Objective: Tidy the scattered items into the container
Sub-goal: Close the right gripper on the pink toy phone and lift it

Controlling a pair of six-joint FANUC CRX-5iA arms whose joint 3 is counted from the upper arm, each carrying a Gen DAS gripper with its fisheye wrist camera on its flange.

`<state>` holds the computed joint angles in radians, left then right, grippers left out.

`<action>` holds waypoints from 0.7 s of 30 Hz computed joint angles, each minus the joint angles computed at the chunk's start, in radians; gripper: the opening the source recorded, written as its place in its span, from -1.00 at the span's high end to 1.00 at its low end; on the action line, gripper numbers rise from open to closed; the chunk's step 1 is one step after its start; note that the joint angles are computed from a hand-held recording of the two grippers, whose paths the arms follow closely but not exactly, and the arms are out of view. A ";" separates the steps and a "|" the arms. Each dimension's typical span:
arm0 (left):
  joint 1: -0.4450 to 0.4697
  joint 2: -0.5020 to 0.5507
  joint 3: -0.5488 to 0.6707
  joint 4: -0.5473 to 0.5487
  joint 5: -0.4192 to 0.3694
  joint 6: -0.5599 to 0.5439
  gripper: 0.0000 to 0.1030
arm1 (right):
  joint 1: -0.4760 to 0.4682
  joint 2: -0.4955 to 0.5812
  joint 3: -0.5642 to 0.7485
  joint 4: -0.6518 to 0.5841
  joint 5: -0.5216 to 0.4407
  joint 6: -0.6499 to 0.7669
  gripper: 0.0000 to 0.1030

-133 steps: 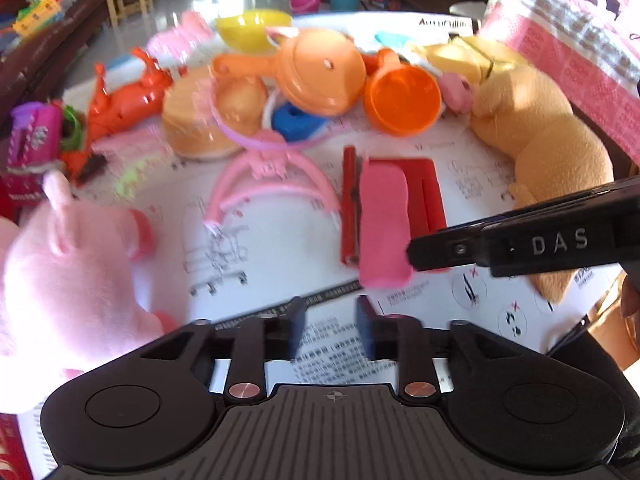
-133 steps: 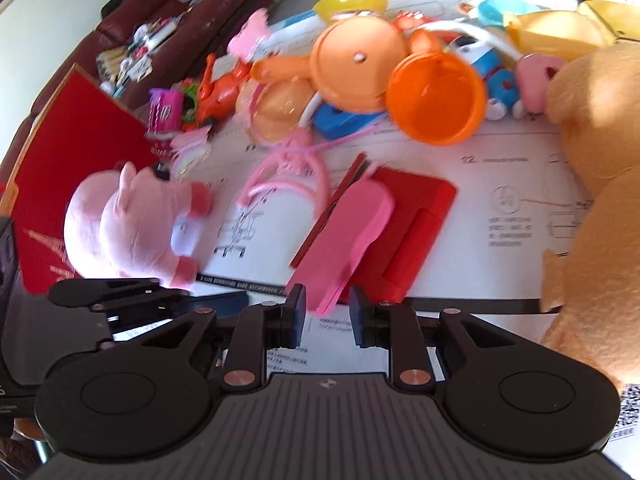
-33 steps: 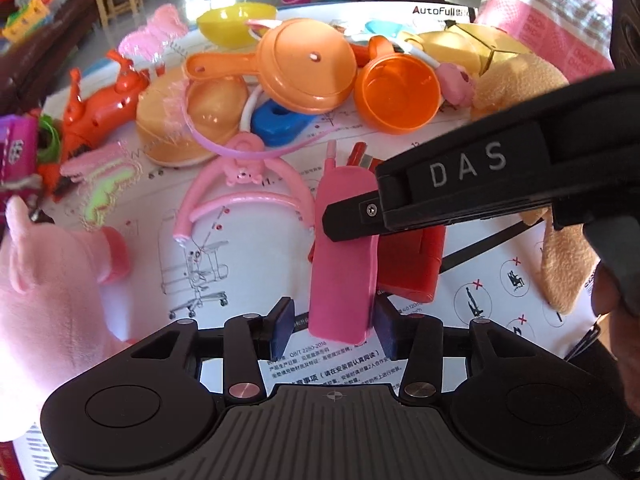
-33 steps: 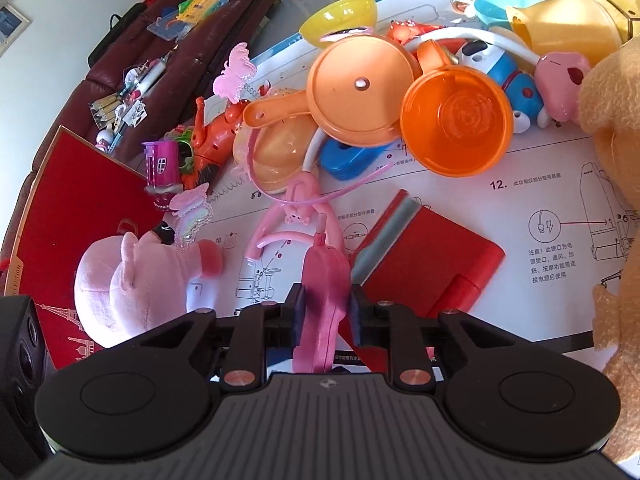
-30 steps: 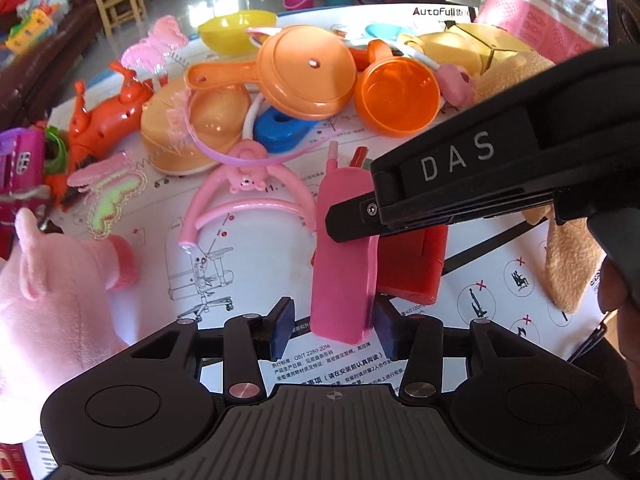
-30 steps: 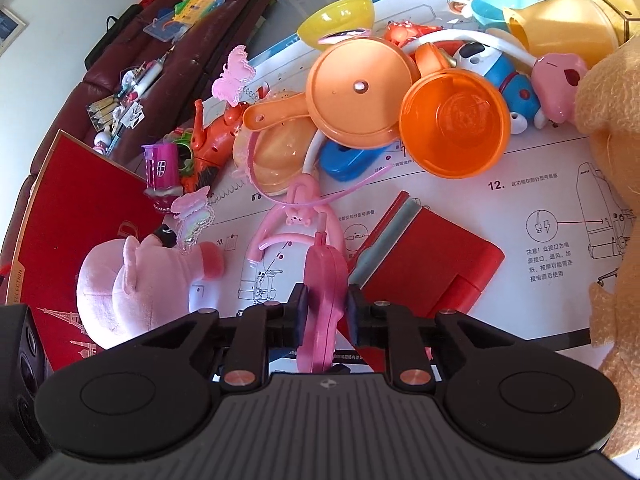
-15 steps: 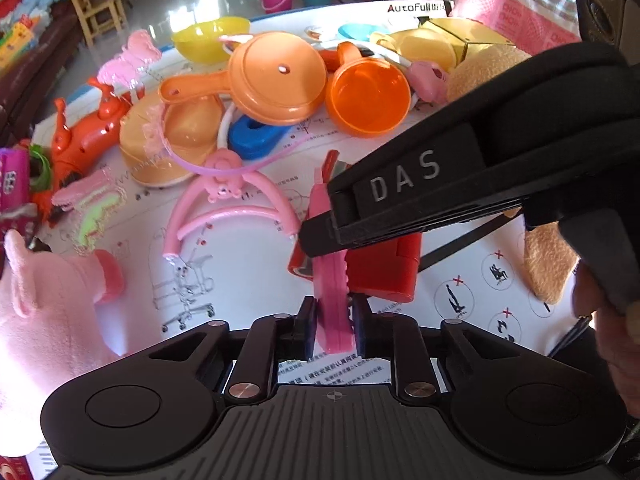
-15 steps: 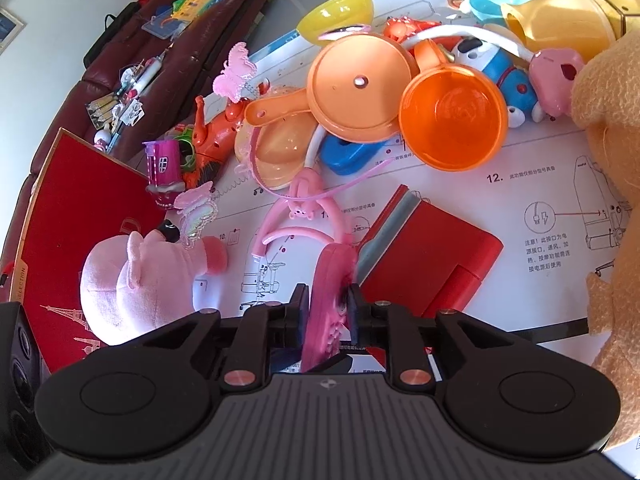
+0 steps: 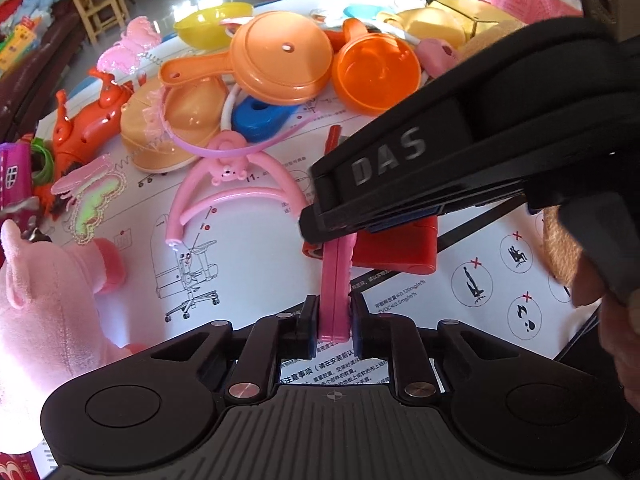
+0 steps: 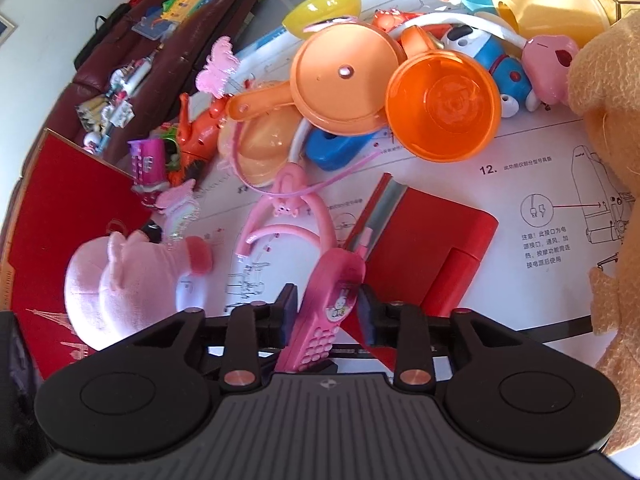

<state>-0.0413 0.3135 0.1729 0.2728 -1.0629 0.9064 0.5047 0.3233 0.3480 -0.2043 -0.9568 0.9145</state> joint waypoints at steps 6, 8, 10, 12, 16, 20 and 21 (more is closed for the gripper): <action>-0.005 0.011 0.015 -0.007 -0.003 0.022 0.66 | 0.013 -0.006 -0.023 0.024 0.029 -0.008 0.28; -0.009 0.017 0.027 -0.017 -0.004 0.040 0.62 | 0.012 -0.007 -0.022 0.017 0.028 -0.016 0.31; -0.012 0.021 0.034 -0.023 -0.004 0.046 0.64 | 0.009 -0.008 -0.021 0.009 0.027 -0.024 0.35; -0.012 0.022 0.036 -0.023 -0.008 0.052 0.68 | 0.007 -0.012 -0.024 0.007 0.028 -0.031 0.38; -0.017 -0.001 0.017 -0.033 0.013 0.038 0.74 | -0.004 -0.020 -0.025 -0.020 0.031 -0.035 0.39; -0.018 -0.018 0.003 -0.031 0.032 0.024 0.76 | 0.001 -0.031 -0.032 -0.011 0.043 -0.043 0.39; -0.018 -0.021 0.001 -0.031 0.037 0.022 0.75 | 0.003 -0.034 -0.034 -0.005 0.046 -0.044 0.39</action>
<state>-0.0597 0.2923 0.1740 0.2421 -1.0257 0.9283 0.5080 0.2892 0.3140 -0.2089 -0.9109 0.8707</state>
